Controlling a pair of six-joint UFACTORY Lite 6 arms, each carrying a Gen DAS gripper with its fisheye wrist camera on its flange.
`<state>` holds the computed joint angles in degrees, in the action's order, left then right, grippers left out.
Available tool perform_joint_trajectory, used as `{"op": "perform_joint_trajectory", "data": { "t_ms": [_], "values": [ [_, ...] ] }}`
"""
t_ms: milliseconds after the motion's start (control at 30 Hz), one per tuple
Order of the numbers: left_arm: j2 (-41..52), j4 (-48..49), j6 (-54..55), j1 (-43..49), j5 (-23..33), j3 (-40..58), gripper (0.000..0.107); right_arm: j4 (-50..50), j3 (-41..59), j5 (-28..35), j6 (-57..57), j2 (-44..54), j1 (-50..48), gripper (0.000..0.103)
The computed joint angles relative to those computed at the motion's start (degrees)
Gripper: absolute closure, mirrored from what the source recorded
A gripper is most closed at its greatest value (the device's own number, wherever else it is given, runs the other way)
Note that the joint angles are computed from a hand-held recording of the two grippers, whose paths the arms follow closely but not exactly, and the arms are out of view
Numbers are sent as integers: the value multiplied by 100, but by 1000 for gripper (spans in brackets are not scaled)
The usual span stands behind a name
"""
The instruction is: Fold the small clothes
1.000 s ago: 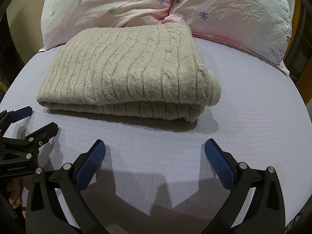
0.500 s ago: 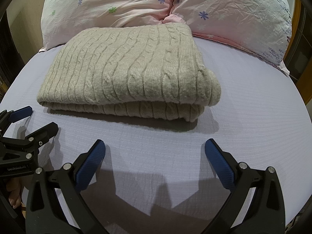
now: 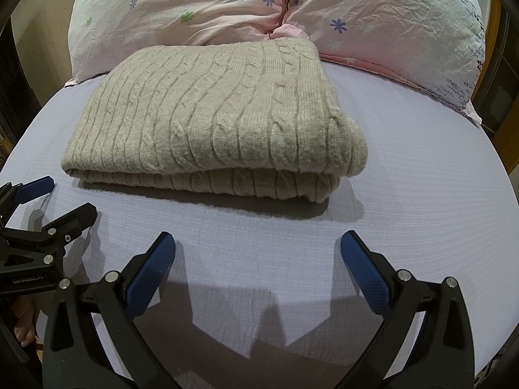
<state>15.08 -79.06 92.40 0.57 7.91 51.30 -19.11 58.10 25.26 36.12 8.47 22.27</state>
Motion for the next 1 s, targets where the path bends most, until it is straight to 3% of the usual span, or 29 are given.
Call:
{"op": "perform_joint_trajectory", "data": {
  "t_ms": [1000],
  "values": [
    [2, 17, -14, -4, -9, 7, 5, -2, 7, 14, 10, -4, 12, 2]
  ]
}}
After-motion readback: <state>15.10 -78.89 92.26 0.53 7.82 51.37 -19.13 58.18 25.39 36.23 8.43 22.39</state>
